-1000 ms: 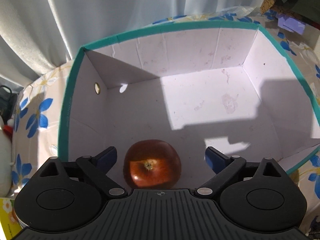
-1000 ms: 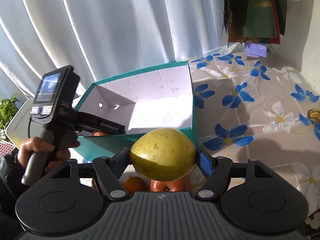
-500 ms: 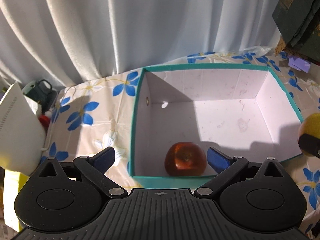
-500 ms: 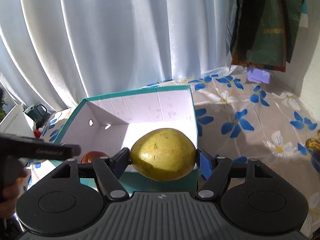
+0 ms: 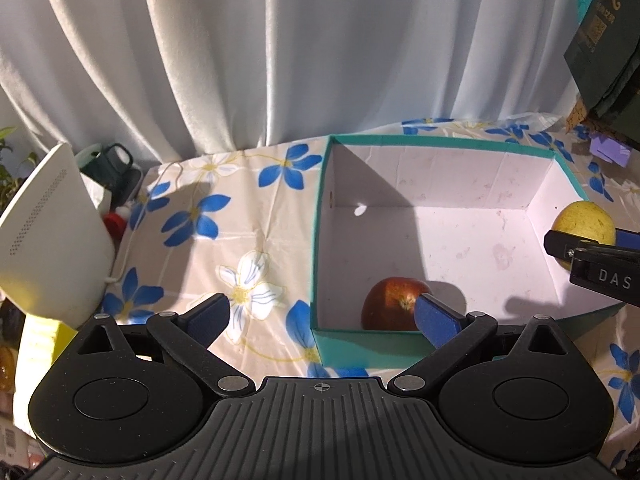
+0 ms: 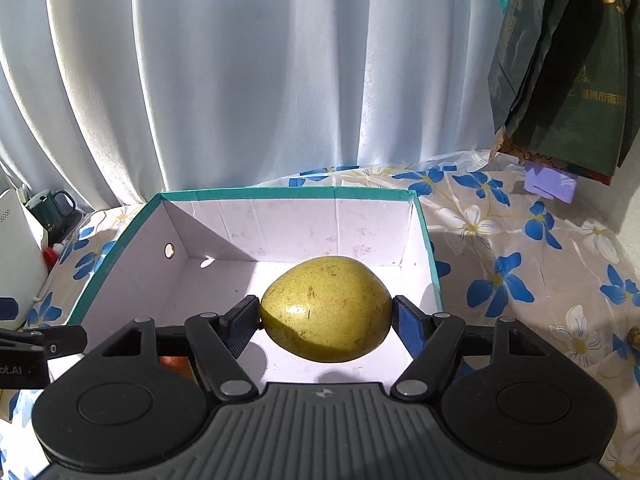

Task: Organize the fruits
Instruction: 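Lower the yellow pear into the teal box and open the right tool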

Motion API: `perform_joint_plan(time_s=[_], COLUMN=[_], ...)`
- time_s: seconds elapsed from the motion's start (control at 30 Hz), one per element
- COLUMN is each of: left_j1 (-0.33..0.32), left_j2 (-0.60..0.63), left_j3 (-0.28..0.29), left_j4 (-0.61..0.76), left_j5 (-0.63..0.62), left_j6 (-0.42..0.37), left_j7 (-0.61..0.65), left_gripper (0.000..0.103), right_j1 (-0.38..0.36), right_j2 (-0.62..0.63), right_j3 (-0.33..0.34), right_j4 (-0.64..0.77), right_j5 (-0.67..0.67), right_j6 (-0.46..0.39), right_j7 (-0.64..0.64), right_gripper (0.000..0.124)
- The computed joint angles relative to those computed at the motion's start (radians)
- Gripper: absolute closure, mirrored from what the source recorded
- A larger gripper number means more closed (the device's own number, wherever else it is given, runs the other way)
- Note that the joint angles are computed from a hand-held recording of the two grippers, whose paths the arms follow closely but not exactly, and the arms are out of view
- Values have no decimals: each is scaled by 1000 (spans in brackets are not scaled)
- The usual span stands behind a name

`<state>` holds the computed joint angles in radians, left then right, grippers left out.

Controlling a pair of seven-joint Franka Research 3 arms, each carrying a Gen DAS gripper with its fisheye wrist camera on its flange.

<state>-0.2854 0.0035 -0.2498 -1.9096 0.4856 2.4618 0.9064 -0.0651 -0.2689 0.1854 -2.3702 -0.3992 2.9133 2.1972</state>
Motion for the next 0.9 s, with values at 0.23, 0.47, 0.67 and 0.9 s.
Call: perform_joint_plan(time_s=[0.23, 0.47, 0.67, 0.9], left_j1=[0, 1, 4, 12], left_j2=[-1, 1, -11, -24], left_j3=[1, 1, 3, 5], left_j4=[-3, -5, -23, -46], left_j5=[0, -1, 7, -11], left_j6=[-17, -31, -35, -29], left_j7=[-5, -8, -13, -1], left_gripper=[2, 2, 2, 2], right_j1=[-10, 43, 120, 171], right_j2=[77, 140, 187, 213], right_j3=[-1, -50, -101, -136], right_j4=[48, 96, 147, 184], right_j5=[-108, -256, -274, -296], right_j6=[-41, -107, -168, -233], right_j7=[80, 155, 85, 54], right_gripper=[52, 52, 57, 55])
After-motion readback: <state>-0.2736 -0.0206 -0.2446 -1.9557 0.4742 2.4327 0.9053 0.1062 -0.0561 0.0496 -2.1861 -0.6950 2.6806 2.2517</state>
